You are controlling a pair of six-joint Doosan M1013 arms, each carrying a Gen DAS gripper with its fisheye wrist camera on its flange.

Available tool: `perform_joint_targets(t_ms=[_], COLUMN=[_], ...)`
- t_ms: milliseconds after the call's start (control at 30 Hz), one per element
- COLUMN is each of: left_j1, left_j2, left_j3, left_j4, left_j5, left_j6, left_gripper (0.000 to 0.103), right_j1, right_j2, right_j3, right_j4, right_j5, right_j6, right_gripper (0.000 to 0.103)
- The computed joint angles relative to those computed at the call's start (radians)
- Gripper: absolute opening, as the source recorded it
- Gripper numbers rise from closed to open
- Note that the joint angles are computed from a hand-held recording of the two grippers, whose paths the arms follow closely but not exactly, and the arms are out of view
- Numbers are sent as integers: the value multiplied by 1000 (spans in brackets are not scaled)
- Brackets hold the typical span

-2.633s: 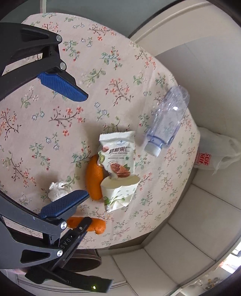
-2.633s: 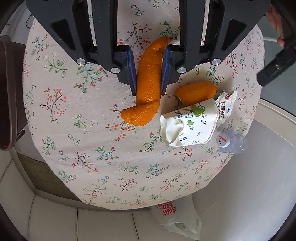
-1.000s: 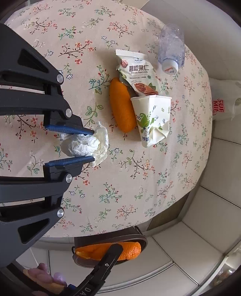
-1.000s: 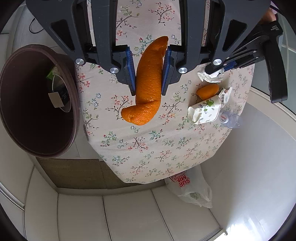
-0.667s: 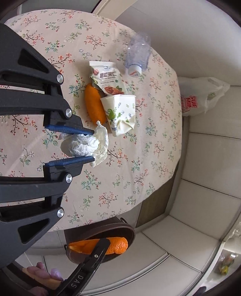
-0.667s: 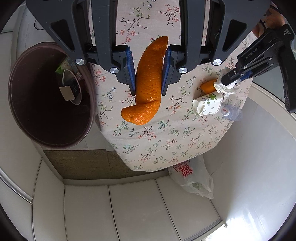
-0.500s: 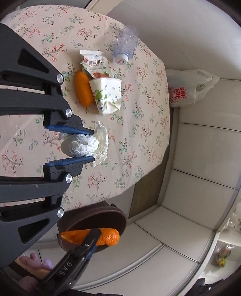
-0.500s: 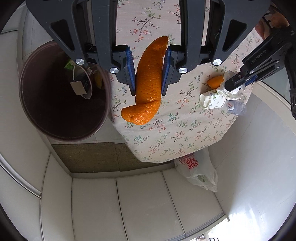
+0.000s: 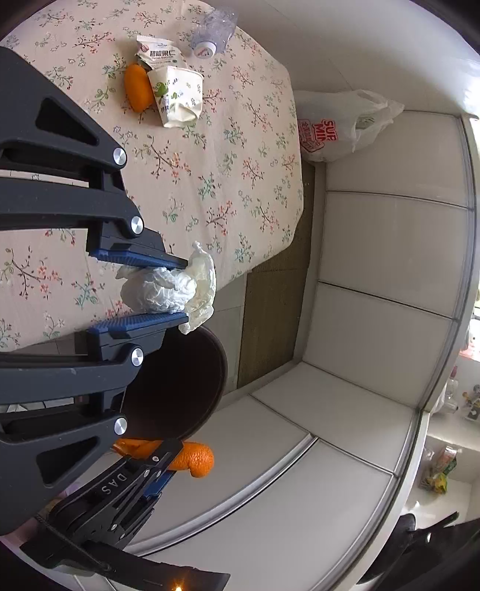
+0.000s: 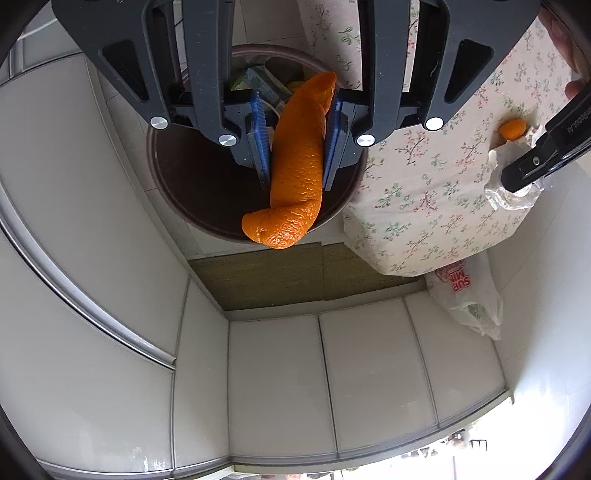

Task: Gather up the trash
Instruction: 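Open the right gripper over the bucket to drop the orange item while the left carries the tissue ball, then open the left gripper over the bucket to drop the tissue ball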

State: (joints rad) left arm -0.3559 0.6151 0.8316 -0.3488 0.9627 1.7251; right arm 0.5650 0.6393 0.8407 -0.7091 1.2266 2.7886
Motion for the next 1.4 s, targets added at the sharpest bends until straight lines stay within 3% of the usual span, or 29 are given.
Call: perform_joint_targets(t_ms=[167,233,300,433,633,1067,1167,1233,1400], left_j1=[-26,-35,-45,-63,-88,-132,-139,-141,-142], left_j2=[-2,-1,2,13,22,49,51,56,63], left_j3=[5,3,-2,-25,-45,-101,-107,-116,-126], left_j4=[-3,-6,-8,-10,-17,-14,-4,1,33], left_j5=[-38,-48,-53,-47,-37,-22,-32,-31,-30], left_j6=[17,22,24,23,43,95,98,96,83], left_gripper=[24,24,24,25,26,28,39,54,63], right_j1=[-9,-14,-18,-18,-22,-22,-21,-21,-20], right_j2=[-10,-12,-20,-40,-93,-149,-148,-150,-156], right_j3=[29,38,55,86,161,244,242,246,252], right_j4=[-66,-76,-90,-139,-168,-173,-176,-179,-175], right_j5=[37,50,50,73,130,203,209,210,206], right_j6=[45,59,90,159,306,424,419,421,432], right_gripper=[26,31,59,70,94,96,96,96,96])
